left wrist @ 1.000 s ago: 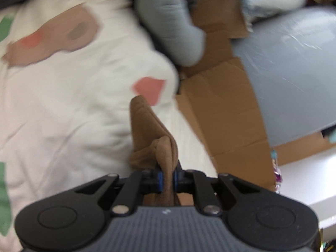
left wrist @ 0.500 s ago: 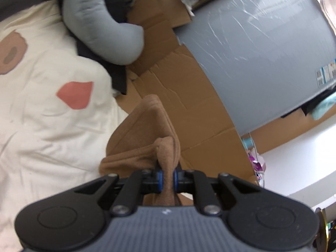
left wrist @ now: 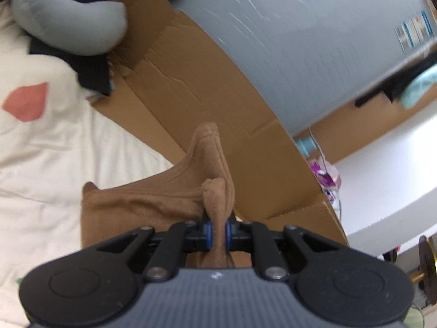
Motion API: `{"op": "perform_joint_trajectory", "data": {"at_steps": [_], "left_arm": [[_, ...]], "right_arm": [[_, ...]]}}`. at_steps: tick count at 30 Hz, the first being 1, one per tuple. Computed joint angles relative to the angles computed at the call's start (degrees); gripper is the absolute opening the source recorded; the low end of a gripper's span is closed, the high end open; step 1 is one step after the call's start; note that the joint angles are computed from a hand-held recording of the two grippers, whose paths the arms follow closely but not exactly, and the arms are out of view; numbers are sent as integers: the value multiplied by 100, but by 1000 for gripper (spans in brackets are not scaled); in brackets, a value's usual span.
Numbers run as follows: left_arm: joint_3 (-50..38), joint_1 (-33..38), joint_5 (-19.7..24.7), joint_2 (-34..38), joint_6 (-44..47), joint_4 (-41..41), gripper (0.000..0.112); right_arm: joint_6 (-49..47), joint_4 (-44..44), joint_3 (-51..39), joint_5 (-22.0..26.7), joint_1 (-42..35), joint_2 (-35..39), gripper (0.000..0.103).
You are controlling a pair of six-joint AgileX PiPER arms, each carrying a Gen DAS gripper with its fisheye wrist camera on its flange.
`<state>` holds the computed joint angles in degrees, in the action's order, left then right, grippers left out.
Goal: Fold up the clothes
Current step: 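Lift both held shirt corners off the sheet with both grippers, then carry the lifted brown shirt over the sheet with both grippers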
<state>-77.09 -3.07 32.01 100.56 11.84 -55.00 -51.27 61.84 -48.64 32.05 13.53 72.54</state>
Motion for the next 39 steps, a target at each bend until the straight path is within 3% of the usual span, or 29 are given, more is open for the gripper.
{"op": "perform_joint_trajectory", "data": {"at_steps": [10,17,22,29,39], "left_arm": [[-715,-995,-438,684,-1157,903,10],[-1134,-1438,-564,1166,-1640,1329,10],[-1668,-1800,-493,1562,-2614,2353,10],[-2717,-2398,30,2296,-4107,4107,10],[-4321,-2841,1150,3469,-4942,5124,10]], "right_arm": [[-422,503,482,809,-1525,-189,5],[-723,529,783,1057,-2347,-152,5],[-1123,710,1025,1220,-2881,-36,5],[-1533,867,1420,1433,-3713,313,5],[-1909,1171,1735,1600,-4494,1071,5]]}}
